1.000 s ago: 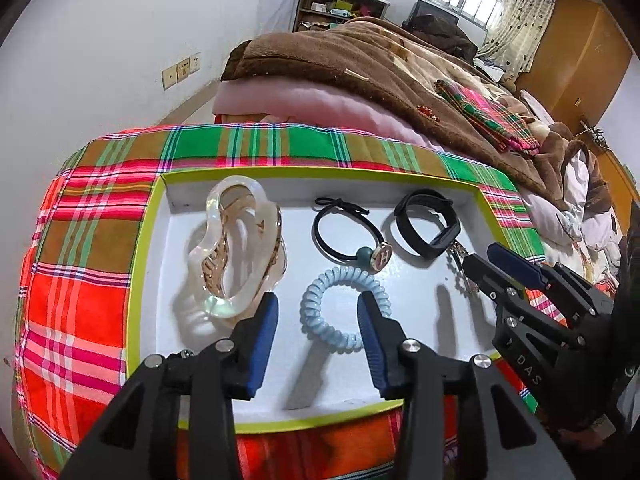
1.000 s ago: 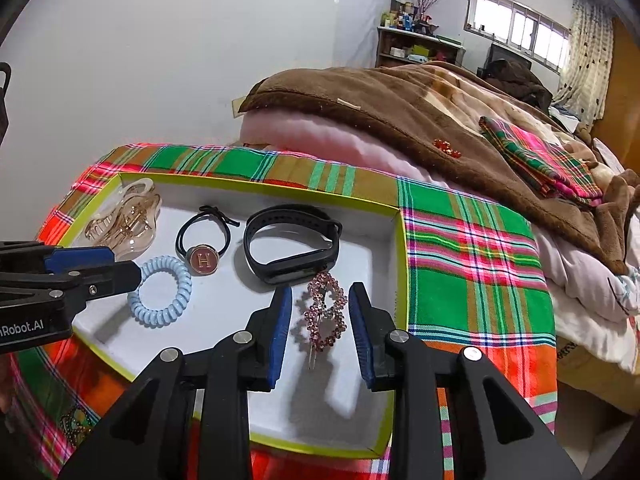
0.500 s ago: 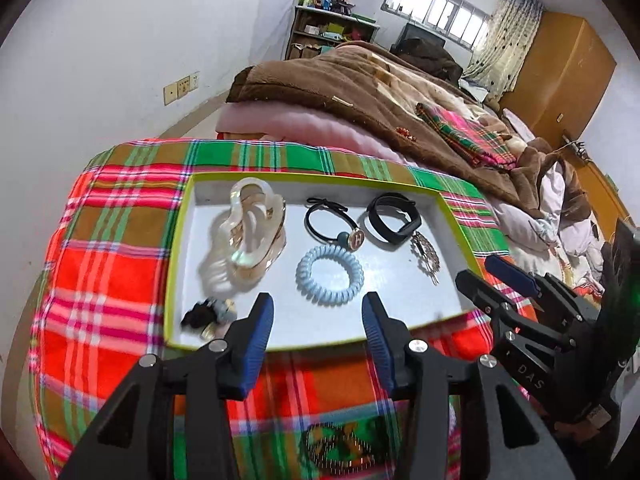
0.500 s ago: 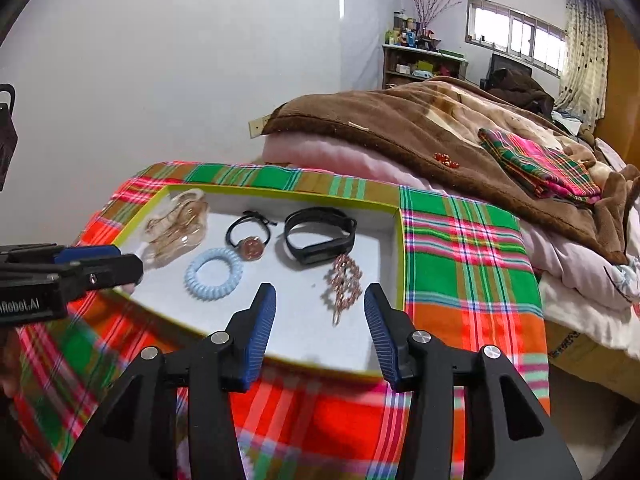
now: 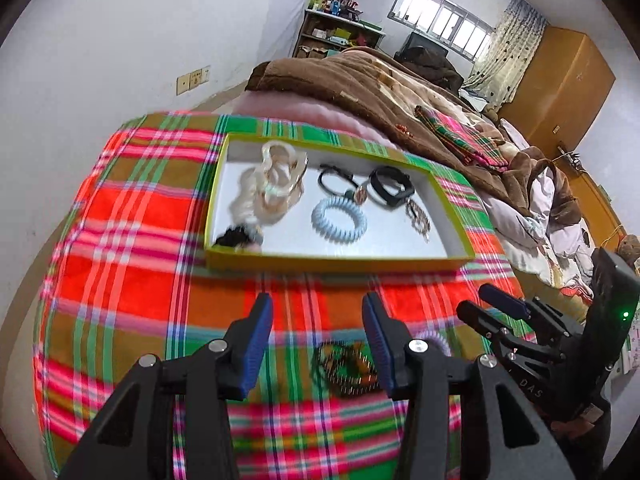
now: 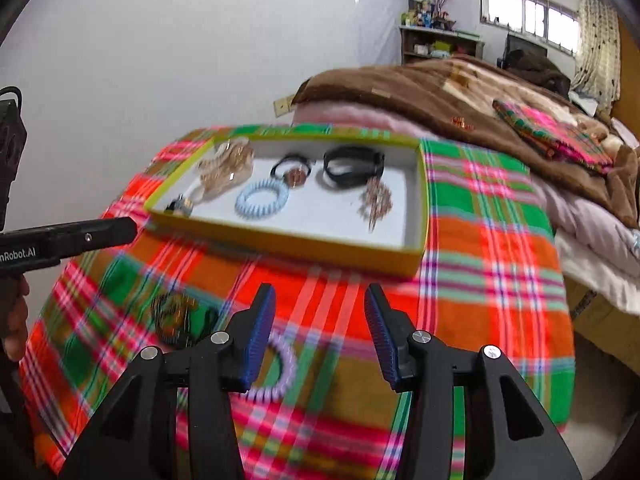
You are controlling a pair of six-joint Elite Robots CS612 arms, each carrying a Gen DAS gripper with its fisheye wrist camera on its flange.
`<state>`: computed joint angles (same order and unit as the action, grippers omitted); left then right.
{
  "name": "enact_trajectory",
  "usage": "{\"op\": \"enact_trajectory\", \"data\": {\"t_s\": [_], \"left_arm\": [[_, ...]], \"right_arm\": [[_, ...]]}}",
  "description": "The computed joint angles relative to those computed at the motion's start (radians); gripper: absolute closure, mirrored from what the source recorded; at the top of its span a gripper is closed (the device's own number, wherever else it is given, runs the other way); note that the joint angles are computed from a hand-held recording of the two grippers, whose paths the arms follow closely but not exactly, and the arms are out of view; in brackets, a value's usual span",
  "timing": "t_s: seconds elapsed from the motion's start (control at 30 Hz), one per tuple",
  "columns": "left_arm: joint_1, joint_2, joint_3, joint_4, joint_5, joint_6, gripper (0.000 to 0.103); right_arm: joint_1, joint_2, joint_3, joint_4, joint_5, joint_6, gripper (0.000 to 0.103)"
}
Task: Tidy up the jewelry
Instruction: 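Move both tools back toward the lavender coil and beaded bracelet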
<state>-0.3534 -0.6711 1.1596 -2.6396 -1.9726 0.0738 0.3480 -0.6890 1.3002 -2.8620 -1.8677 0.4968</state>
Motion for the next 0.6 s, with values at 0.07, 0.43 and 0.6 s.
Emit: {"op": "enact_trajectory", "data": {"t_s": [0.07,0.43,0.6], "left_arm": [[0.003,-0.004,0.015,-0.001,-0.004,-0.004,0.055],[0.019,-0.014,0.060,0.004,-0.015,-0.030,0.055],[0.020,-0.017,0.068,0.010,-0.008,-0.033,0.055]], "right_arm": [[0.003,0.000,0.005,0.012,0.011,-0.001,0.056],[0.020,0.015,-0.012,0.076,-0.002,0.016,0.056],[0.025,0.025,-0.028,0.093,0.002,0.000,0.056]]}}
